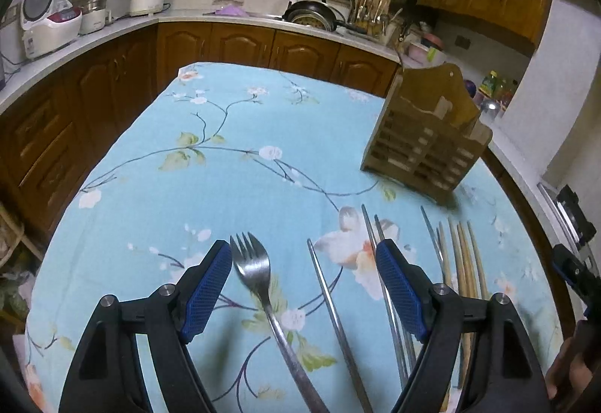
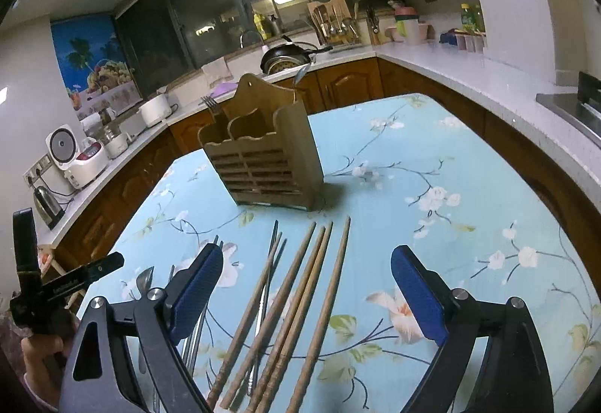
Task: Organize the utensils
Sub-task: 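Grasp a wooden chopstick with the right gripper while the left grasps a metal knife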
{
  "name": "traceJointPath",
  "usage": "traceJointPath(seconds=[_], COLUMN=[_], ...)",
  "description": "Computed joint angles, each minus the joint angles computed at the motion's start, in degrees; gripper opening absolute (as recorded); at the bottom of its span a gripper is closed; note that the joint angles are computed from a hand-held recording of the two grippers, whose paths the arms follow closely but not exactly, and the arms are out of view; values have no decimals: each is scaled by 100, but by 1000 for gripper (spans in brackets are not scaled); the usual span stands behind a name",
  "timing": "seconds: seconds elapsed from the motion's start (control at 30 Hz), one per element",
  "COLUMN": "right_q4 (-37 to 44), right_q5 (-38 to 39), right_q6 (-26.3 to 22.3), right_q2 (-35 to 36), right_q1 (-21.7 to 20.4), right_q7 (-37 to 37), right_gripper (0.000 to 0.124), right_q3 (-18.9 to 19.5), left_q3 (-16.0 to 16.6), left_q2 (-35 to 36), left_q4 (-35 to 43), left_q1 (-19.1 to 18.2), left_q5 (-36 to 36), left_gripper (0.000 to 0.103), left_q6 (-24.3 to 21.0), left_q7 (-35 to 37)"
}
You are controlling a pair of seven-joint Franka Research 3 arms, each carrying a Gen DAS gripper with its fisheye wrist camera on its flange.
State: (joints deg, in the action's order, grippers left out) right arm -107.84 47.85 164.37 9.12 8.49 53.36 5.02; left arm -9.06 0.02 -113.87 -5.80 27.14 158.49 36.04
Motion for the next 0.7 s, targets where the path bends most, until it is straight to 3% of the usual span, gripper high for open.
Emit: traceJointPath(seconds=[0.27, 0.43, 0.6, 0.7], right_q4=[104, 318, 571, 813], right_q5=[39, -332, -757, -1057], right_q6=[-122, -356, -614, -819], right_q2=[107, 318, 579, 796], right_q1=[27, 68, 86, 112], right_q7=[-81, 270, 668, 890], right_gripper=[87, 60, 47, 40], right_q3=[52, 5, -14, -27], left_q3=[-17, -19, -57, -78], left_q2=[165, 344, 652, 832], left_q4=[273, 494, 808, 966], left_q1=[-44, -78, -85, -69], left_q5=[-265, -513, -1016, -1343], left_gripper=[77, 75, 55, 50], left_q6=[-332, -504, -766, -901], left_q7=[356, 660, 1203, 1506])
